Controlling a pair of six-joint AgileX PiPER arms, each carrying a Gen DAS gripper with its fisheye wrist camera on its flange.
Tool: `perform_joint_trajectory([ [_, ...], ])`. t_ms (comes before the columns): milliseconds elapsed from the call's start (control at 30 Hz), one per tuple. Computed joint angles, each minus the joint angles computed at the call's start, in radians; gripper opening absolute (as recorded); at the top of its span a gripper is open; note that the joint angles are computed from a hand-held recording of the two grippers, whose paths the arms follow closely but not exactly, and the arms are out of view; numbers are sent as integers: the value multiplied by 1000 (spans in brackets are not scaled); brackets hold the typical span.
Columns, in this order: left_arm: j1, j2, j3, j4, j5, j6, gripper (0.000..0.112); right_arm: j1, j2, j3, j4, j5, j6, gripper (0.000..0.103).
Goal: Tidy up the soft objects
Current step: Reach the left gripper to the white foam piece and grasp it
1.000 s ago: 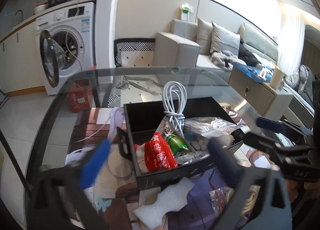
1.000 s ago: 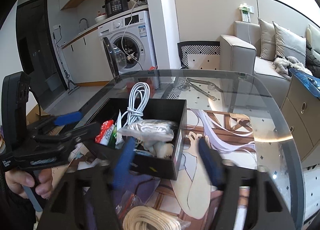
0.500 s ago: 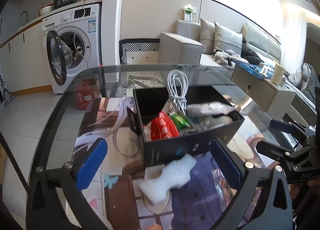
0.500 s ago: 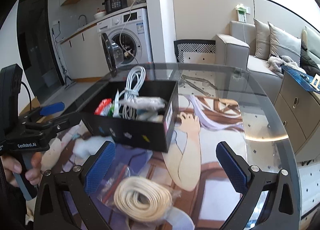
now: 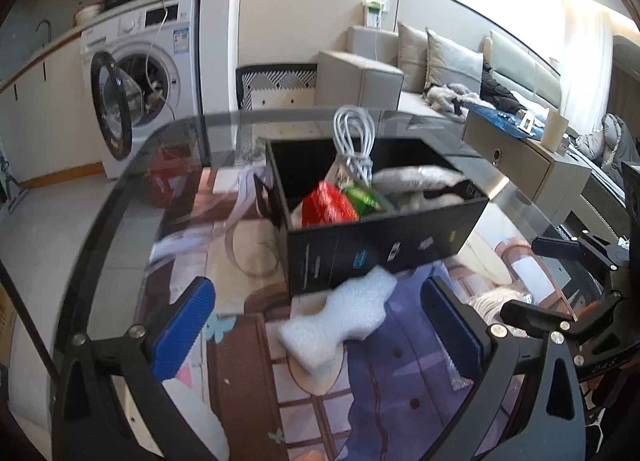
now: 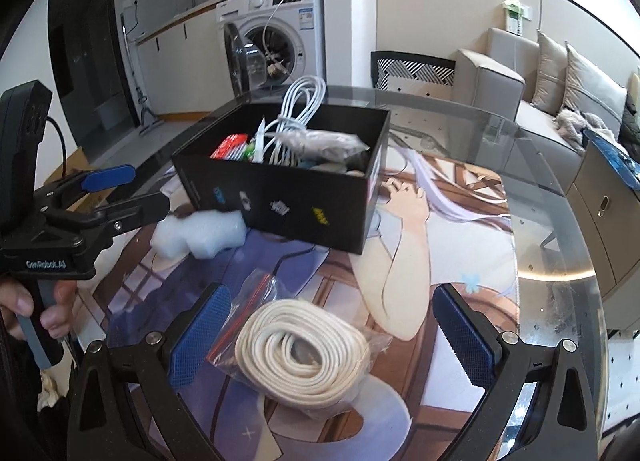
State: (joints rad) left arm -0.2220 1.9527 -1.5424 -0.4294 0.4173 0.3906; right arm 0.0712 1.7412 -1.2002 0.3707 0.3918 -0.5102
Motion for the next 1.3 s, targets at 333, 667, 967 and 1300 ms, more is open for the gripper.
perform_joint_trajectory([
  [333,-10,62,-44,79,54,-101,103,8,26,-17,-82,74,11,102],
  [667,-18,63,-44,82,60,-92,103,5,27,-12,-45,118,-84,102],
  [967,-27,61,-41,83,57,-88,103,23,55,-22,-127,156,-42,102],
  [1300,-31,59,-38,78,54,-82,103,44,98,-41,-99,107,16,102],
])
